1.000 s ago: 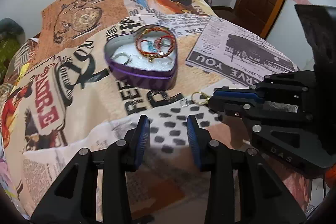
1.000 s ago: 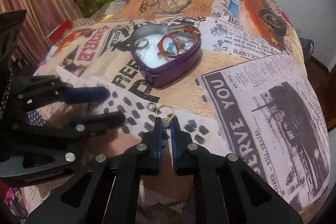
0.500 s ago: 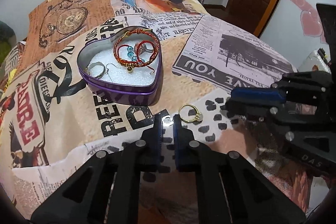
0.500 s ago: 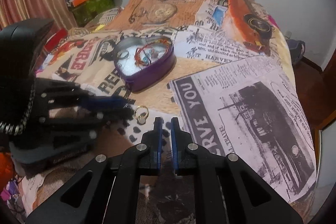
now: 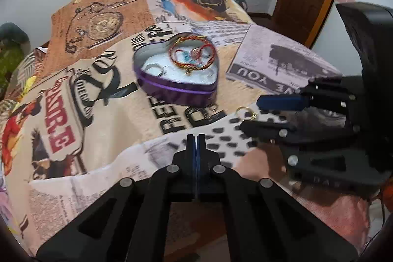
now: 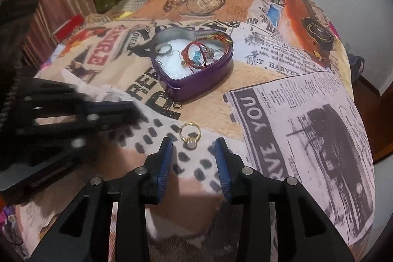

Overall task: Organize jewelry
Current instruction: 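Grasp the gold hoop earring with the right gripper while the left gripper grasps a small silver earring, then carry both earrings into the heart tin and open both grippers to release them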

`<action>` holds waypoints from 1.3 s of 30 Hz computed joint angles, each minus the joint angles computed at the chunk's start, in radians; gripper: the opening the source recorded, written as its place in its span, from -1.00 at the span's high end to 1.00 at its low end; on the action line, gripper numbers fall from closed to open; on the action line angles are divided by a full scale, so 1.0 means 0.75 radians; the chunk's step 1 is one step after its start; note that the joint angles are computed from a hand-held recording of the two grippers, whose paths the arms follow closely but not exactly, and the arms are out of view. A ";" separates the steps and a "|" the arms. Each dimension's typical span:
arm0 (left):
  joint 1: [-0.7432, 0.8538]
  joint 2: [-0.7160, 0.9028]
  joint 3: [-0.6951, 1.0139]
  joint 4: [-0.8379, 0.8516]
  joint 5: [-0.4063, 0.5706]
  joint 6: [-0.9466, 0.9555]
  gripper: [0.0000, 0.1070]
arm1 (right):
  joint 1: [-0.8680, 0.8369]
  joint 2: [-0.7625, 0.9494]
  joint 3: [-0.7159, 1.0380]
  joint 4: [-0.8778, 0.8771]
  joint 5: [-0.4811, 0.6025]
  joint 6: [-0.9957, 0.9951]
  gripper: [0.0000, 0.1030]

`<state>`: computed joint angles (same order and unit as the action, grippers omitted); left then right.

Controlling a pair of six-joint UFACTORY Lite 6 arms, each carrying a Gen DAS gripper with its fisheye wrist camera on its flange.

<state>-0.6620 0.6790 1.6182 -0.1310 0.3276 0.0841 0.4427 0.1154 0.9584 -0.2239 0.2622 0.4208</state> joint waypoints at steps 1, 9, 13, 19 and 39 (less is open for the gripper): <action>0.006 -0.007 -0.012 -0.037 0.000 0.035 0.99 | -0.001 0.010 0.008 0.004 -0.002 -0.007 0.37; 0.002 0.084 0.131 -0.089 0.078 0.065 0.69 | 0.008 0.018 -0.004 -0.095 -0.045 0.064 0.67; -0.033 0.206 0.319 -0.012 0.155 -0.021 0.42 | -0.013 -0.023 -0.032 -0.058 -0.064 0.041 0.67; -0.054 0.418 0.649 0.035 0.295 -0.095 0.42 | -0.098 -0.149 -0.117 0.010 -0.085 -0.029 0.67; -0.070 0.222 0.330 0.211 0.099 -0.284 0.85 | -0.171 -0.240 -0.184 0.352 -0.121 -0.351 0.67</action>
<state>-0.7143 0.8454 1.8658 0.0274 0.4018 -0.1293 0.3148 -0.0649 0.8203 0.0403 0.1713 0.1575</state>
